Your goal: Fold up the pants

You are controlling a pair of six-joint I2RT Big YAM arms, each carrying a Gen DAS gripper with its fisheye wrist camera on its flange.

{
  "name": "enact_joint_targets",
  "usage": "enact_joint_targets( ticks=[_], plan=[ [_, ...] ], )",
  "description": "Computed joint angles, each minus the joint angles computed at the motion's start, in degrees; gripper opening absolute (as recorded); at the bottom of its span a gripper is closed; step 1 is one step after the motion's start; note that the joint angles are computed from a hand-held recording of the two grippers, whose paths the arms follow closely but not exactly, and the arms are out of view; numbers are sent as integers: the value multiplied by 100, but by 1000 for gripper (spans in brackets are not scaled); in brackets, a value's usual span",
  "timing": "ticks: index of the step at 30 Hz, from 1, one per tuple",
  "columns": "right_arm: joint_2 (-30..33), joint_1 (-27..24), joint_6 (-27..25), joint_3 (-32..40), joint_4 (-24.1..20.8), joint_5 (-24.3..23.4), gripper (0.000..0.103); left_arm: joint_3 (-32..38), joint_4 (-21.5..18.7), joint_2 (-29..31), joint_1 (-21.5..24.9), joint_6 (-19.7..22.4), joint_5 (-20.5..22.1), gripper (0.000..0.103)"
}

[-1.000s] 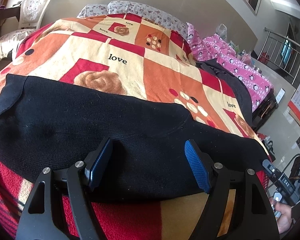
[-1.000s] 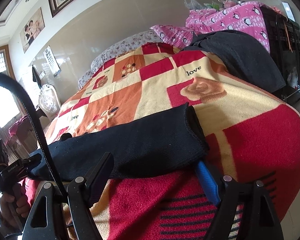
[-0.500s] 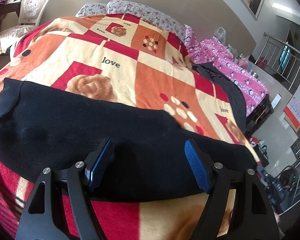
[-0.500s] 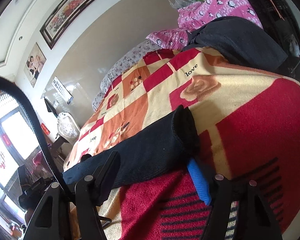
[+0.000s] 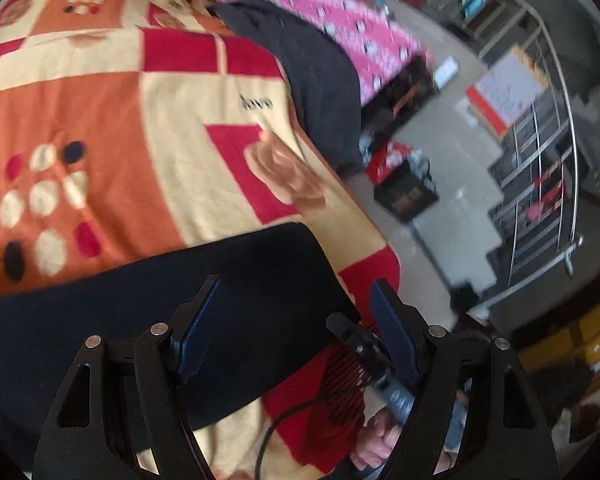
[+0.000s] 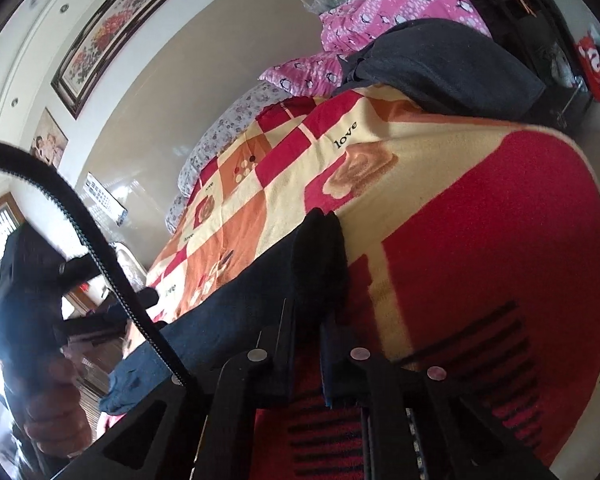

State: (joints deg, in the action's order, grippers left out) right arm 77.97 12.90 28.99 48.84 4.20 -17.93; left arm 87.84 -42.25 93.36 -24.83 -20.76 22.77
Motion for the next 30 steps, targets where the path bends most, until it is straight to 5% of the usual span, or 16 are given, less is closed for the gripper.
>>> enact_joint_targets(
  ticks=[2,5,10,14,17,19,25,30],
  plan=[
    [-199,344,-784,21,-140,722,8,663,-694,405,-102,348,-4,75],
    [-332,726,-1625,0,-59,1164,8,1256,-1363,737,-222,750,-161,75],
    [-365,1327,-2786,-5,52,1880,8,1250,-1501,685,-330,1058,-562,75],
    [-352,1604,-3314,-61,236,2140,8,1045,-1396,599,-286,1022,-961,75],
    [-329,1708,-3439,-27,220,2210,8,668,-927,361,-256,854,-1415,73],
    [-306,1775,-3510,14,192,2239,8,439,-682,224,-165,734,-1342,52],
    [-286,2006,-3639,87,70,2337,8,-48,-249,-66,76,226,-1296,27],
    [-237,2040,-3540,148,-52,2399,8,-398,160,-248,350,-242,-850,11]
  ],
)
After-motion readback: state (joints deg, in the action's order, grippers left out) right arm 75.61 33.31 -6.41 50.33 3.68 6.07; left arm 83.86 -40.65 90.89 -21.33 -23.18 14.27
